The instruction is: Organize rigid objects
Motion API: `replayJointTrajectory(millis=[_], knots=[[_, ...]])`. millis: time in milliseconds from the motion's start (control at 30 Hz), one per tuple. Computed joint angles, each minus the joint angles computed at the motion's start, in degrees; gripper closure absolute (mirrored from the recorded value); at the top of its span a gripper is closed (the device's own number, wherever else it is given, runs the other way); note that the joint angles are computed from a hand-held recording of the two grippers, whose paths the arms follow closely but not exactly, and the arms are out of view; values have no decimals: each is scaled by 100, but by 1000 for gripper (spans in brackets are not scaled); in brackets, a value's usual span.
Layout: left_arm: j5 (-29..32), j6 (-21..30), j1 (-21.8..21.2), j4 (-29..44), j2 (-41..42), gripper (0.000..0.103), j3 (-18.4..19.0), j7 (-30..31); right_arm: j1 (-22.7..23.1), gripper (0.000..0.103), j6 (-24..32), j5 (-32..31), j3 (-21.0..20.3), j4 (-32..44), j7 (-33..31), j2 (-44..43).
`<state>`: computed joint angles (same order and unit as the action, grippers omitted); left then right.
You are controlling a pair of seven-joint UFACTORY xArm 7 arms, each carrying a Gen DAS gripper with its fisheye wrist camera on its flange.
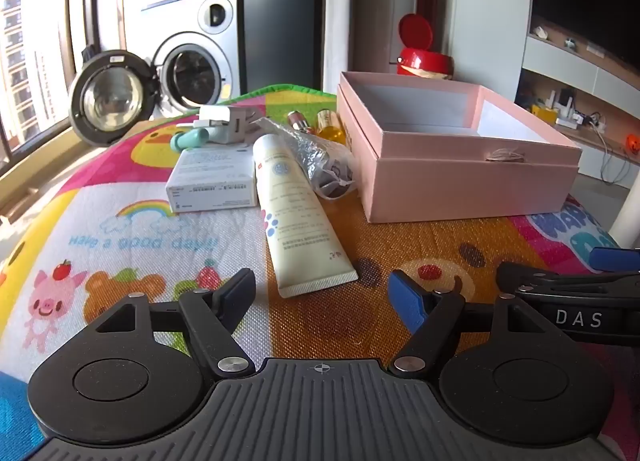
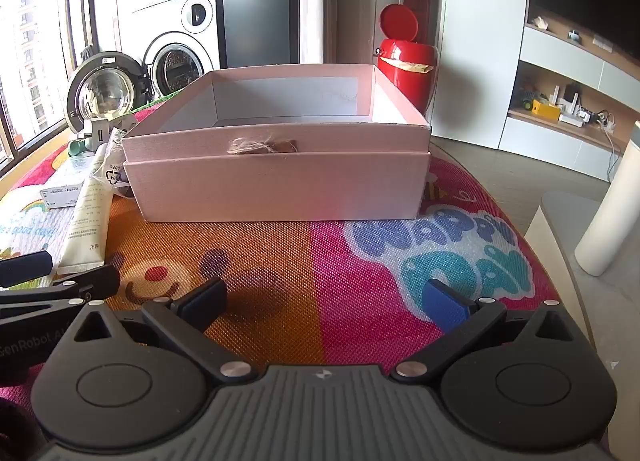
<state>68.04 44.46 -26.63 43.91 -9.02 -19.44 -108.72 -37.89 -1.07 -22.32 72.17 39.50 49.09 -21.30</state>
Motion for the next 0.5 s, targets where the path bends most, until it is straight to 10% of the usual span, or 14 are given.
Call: replayJointTrajectory(millis=[500], knots=[[32, -42, 16, -18, -16, 24, -2, -60, 59, 0, 16, -16, -54, 3, 17, 58]])
